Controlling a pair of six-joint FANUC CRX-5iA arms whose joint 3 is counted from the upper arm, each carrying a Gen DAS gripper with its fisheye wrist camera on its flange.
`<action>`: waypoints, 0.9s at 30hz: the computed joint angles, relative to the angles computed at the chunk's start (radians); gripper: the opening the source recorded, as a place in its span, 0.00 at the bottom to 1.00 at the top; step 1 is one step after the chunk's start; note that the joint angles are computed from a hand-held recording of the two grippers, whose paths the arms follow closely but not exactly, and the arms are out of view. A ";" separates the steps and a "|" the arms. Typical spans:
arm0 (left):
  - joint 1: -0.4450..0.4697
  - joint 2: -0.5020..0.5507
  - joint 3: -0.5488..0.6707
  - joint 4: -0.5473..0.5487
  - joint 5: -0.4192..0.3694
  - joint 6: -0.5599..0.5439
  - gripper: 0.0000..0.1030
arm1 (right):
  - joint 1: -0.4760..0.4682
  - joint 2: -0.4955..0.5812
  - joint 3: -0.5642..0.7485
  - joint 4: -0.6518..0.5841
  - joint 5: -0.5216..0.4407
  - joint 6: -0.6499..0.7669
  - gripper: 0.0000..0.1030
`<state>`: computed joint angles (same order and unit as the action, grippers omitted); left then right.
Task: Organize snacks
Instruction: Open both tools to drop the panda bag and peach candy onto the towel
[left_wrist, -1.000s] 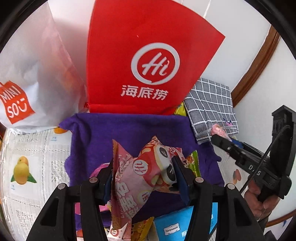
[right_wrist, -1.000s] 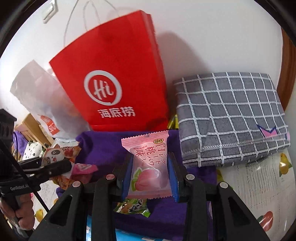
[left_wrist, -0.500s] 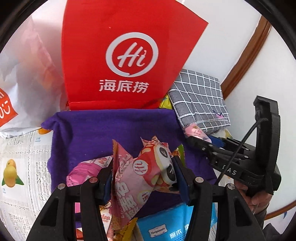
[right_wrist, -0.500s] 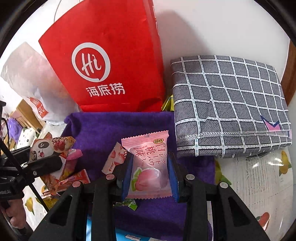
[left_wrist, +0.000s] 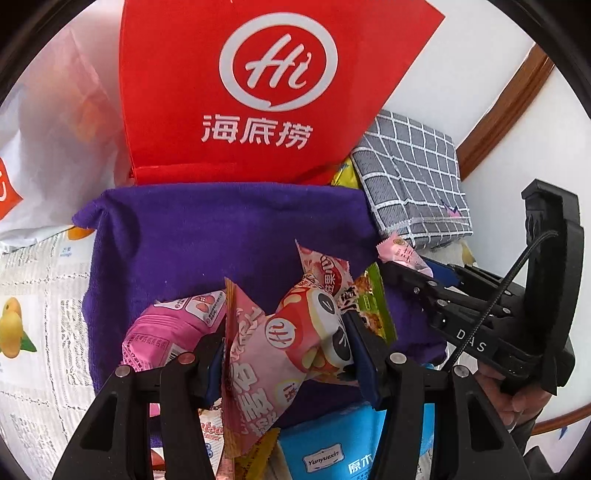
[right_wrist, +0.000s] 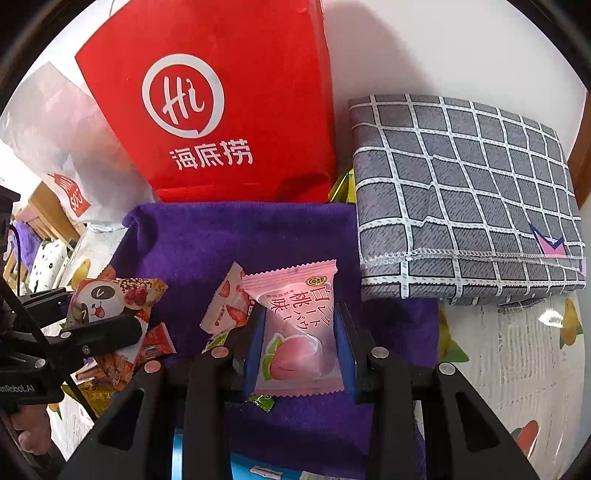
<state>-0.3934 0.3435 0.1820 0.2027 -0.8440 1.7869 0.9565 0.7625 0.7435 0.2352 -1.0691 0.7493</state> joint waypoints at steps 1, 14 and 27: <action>-0.003 0.004 0.009 -0.014 -0.010 0.013 0.53 | 0.000 0.004 0.006 -0.001 -0.005 0.003 0.35; -0.007 0.026 0.035 -0.025 -0.031 0.019 0.53 | -0.007 0.062 0.107 -0.067 -0.088 0.055 0.35; -0.006 0.029 0.043 -0.027 -0.044 0.021 0.53 | -0.001 0.092 0.160 -0.079 -0.124 0.083 0.37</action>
<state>-0.3995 0.3726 0.2252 0.1758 -0.8882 1.8084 0.9555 0.8549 0.9031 0.1558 -1.1929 0.8328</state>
